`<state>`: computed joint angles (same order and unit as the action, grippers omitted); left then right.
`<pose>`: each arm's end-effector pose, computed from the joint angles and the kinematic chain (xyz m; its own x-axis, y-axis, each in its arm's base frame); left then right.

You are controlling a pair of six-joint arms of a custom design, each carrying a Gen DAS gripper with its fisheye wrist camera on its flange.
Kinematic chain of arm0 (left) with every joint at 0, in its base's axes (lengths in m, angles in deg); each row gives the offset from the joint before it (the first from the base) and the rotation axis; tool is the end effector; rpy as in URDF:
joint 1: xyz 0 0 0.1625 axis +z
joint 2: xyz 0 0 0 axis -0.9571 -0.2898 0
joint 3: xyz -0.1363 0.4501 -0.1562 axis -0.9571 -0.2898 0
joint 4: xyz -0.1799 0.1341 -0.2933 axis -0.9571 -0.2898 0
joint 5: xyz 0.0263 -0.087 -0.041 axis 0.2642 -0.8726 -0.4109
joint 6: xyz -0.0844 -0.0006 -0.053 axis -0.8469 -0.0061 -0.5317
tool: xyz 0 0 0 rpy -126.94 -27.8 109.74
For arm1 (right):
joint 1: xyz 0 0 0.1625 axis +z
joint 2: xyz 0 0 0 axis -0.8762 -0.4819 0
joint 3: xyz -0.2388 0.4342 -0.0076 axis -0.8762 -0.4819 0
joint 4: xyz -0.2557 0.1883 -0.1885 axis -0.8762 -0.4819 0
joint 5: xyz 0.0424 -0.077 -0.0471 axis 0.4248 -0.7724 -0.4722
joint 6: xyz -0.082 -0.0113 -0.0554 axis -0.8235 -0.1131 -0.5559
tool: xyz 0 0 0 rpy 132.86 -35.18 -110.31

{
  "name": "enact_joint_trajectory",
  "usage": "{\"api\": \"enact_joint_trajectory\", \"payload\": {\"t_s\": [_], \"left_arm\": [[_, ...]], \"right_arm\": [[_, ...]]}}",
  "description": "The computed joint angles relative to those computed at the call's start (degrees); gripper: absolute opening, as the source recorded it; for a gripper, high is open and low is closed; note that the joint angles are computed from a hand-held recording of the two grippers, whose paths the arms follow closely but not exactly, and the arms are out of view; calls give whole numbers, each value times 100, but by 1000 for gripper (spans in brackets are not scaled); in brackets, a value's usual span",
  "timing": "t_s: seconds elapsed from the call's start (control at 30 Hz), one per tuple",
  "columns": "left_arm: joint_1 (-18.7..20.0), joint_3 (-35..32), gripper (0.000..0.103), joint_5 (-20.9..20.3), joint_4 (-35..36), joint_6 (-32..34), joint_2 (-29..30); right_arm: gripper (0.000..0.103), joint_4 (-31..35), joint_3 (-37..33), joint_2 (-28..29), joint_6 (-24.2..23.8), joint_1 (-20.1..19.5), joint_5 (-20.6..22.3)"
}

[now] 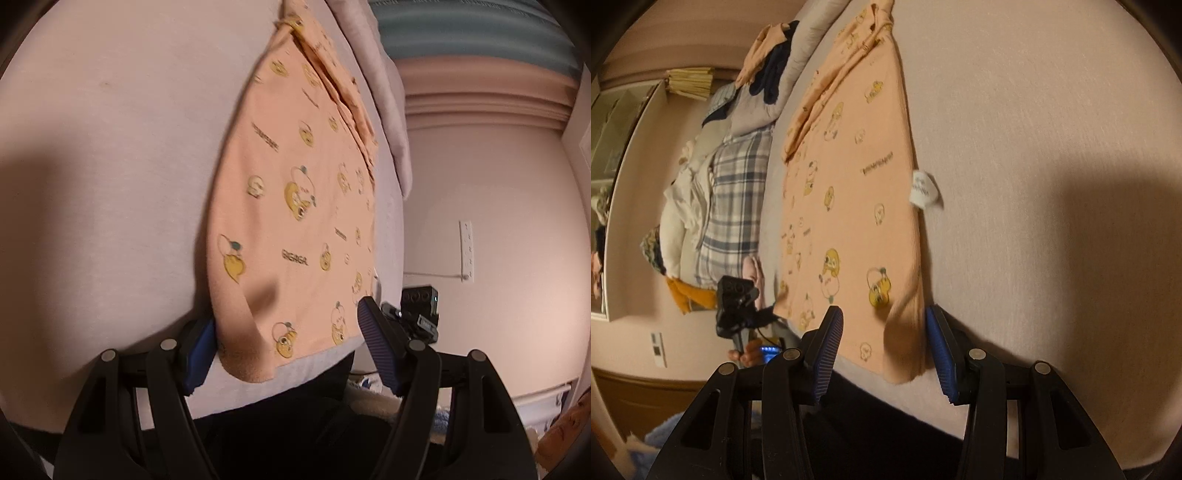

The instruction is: Fold small clothes

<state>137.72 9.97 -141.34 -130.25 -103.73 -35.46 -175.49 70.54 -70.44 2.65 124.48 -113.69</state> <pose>-0.2743 -0.8247 0.0251 -0.9600 0.1121 0.2567 0.1377 0.9869 0.0838 -0.1229 -0.5995 0.3898 -0.9615 0.2083 -0.1791 0.2671 0.8611 -0.4326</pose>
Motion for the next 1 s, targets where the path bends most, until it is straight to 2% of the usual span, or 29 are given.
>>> {"api": "enact_joint_trajectory", "payload": {"t_s": [0.27,0.37,0.47,0.53,0.6,0.73,0.83,1.0], "left_arm": [[70,6,72,-291,-33,16,11],[38,-27,65,-182,-41,11,45],[-3,-215,44,17,108,-18,141],[-43,-250,19,222,218,-28,164],[-93,-189,9,469,198,-61,142],[-194,-23,9,580,-255,60,89],[-226,-118,9,323,-635,112,137],[-275,-897,9,-8,-670,118,490]], "right_arm": [[47,502,-190,32,-191,4,-53],[47,548,-189,36,-283,27,-105],[44,390,-181,108,-282,34,-16],[24,202,-128,118,-424,120,-235],[10,65,-76,123,-514,161,-391],[8,-284,99,56,-637,116,-18],[8,-446,98,8,-869,151,386],[8,-686,-142,89,-996,283,868]]}}
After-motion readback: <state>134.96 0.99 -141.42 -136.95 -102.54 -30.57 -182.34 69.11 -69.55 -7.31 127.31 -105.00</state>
